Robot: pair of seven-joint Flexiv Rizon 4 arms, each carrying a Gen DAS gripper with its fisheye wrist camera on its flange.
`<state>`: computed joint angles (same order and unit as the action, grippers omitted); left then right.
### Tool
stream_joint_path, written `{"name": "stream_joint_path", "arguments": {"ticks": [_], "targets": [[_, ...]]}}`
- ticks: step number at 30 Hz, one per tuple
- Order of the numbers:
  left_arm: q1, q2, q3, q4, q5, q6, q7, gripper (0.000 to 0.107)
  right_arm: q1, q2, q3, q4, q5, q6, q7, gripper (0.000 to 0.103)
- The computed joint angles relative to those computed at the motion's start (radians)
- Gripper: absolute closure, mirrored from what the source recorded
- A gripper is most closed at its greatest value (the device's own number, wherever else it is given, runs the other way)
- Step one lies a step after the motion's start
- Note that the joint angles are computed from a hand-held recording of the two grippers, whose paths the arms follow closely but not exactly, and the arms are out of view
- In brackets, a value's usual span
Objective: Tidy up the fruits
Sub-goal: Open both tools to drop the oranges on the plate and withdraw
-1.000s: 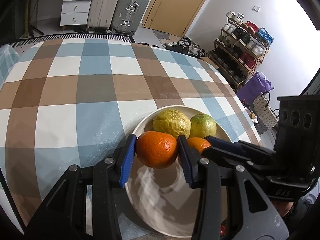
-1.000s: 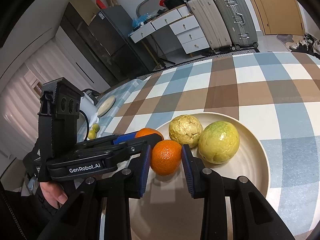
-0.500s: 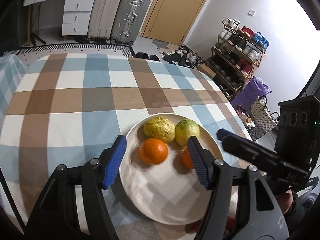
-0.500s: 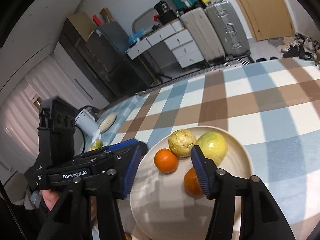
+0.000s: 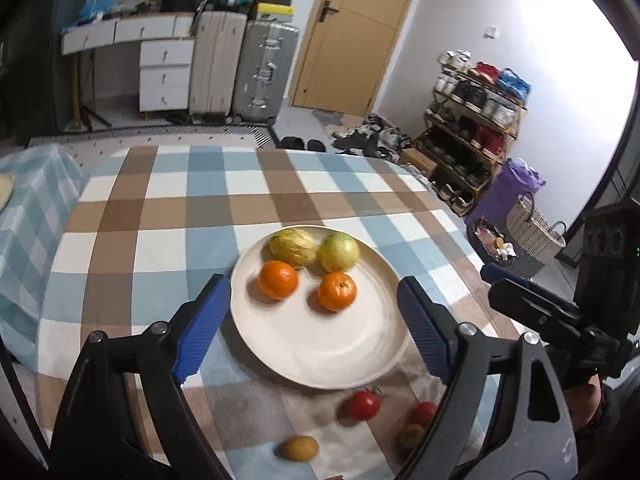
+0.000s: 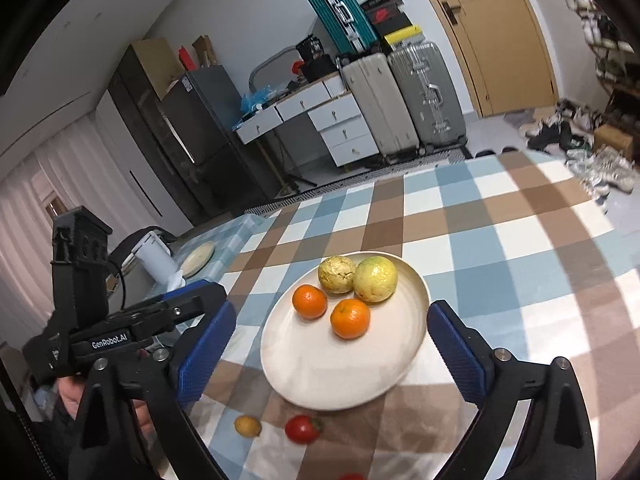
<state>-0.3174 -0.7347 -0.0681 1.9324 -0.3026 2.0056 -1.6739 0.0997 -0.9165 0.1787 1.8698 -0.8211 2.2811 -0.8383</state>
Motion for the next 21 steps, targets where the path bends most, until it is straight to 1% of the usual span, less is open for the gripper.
{"name": "stream_joint_path", "arguments": {"ticks": [2,4,6,7,8,11,12,15,17,18,19,20,21], "targets": [[-0.087,0.020,0.065,0.021,-0.054,0.003,0.016,0.022,0.021,0.028,-0.018,0.048,0.053,0.025,-0.042,0.003],[-0.142,0.036,0.098,0.043,-0.093,0.015,0.031,0.021,0.031,0.051,-0.023,0.090,0.092,0.043,-0.072,0.002],[-0.229,0.046,0.152,0.068,-0.168,0.040,0.056,0.014,0.024,0.065,-0.018,0.122,0.100,0.058,-0.086,0.002],[-0.253,0.047,0.162,0.073,-0.197,0.052,0.069,0.008,0.027,0.071,-0.018,0.132,0.111,0.062,-0.094,0.001],[-0.277,0.053,0.166,0.090,-0.225,0.076,0.078,0.005,0.029,0.079,-0.019,0.148,0.123,0.071,-0.106,0.001],[-0.328,0.069,0.164,0.122,-0.310,0.114,0.124,0.005,0.050,0.105,-0.027,0.200,0.187,0.104,-0.156,0.000],[-0.358,0.073,0.171,0.130,-0.357,0.122,0.147,0.005,0.051,0.112,-0.026,0.217,0.199,0.116,-0.169,0.000],[-0.406,0.082,0.165,0.151,-0.456,0.151,0.197,0.005,0.055,0.133,-0.024,0.262,0.228,0.145,-0.201,0.000],[-0.451,0.079,0.167,0.158,-0.542,0.180,0.238,0.005,0.063,0.148,-0.026,0.290,0.249,0.158,-0.227,0.000],[-0.480,0.072,0.171,0.156,-0.601,0.198,0.267,0.005,0.071,0.157,-0.030,0.307,0.265,0.165,-0.247,0.000],[-0.503,0.067,0.161,0.160,-0.660,0.227,0.288,0.005,0.080,0.164,-0.031,0.319,0.282,0.168,-0.263,0.000],[-0.498,0.066,0.153,0.165,-0.654,0.233,0.274,0.005,0.087,0.171,-0.033,0.333,0.299,0.176,-0.280,0.000],[-0.473,0.073,0.122,0.185,-0.622,0.249,0.239,0.005,0.099,0.174,-0.035,0.349,0.327,0.192,-0.303,0.000]]}}
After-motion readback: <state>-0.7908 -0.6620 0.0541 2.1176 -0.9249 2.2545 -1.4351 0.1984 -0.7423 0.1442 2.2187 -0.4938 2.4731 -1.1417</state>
